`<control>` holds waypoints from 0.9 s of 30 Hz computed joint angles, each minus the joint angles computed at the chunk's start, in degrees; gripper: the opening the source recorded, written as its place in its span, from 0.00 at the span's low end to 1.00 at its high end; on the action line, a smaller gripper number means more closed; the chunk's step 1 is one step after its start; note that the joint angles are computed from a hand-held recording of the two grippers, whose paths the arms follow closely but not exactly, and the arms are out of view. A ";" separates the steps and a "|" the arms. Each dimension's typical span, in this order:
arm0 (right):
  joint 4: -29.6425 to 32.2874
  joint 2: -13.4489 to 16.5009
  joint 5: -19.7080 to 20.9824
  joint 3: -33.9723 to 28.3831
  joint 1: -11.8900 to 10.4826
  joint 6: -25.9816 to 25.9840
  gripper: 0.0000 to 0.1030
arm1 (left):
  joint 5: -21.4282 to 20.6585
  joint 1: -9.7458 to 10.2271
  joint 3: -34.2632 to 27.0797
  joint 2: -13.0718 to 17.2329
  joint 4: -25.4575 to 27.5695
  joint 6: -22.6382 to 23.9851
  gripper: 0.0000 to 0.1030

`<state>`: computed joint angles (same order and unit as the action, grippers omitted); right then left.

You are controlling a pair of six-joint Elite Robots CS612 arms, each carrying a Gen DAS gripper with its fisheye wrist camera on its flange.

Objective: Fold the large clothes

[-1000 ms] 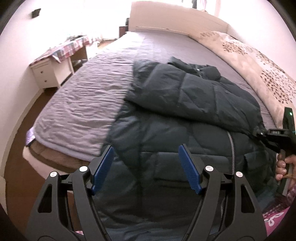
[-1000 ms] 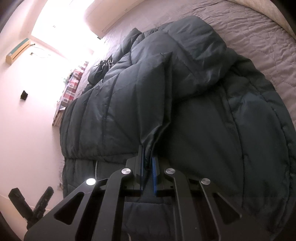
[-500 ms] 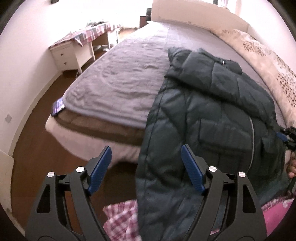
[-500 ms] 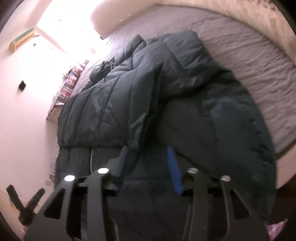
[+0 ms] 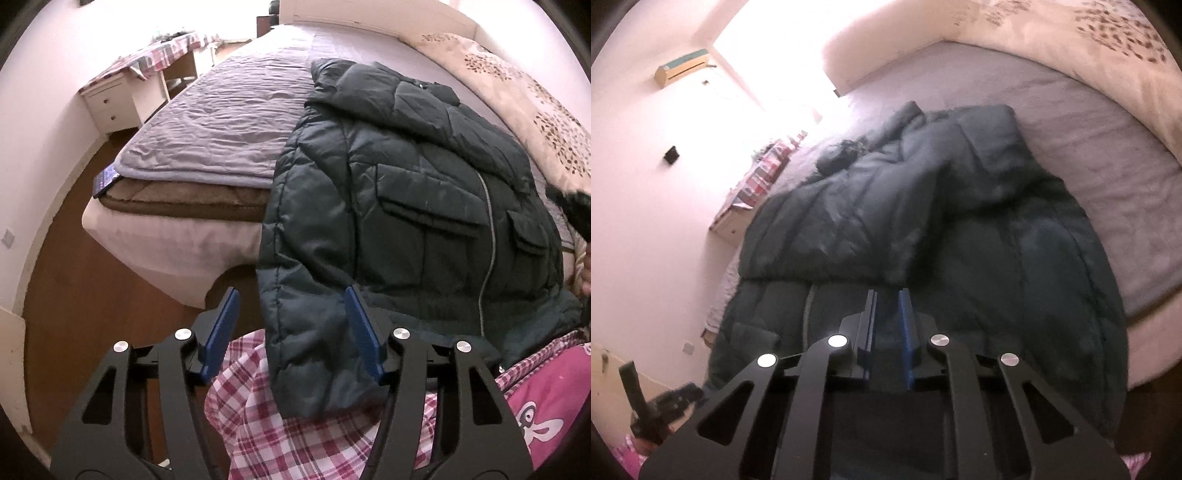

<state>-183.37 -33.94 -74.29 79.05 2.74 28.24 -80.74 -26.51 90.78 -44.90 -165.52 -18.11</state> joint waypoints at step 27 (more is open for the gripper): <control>7.61 -9.31 0.92 15.20 -2.69 0.45 0.07 | -12.16 2.04 -0.51 0.78 3.64 0.19 0.40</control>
<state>-175.77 -43.25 -73.37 94.24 0.05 28.69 -92.90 -24.46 90.26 -44.11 -161.88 -17.91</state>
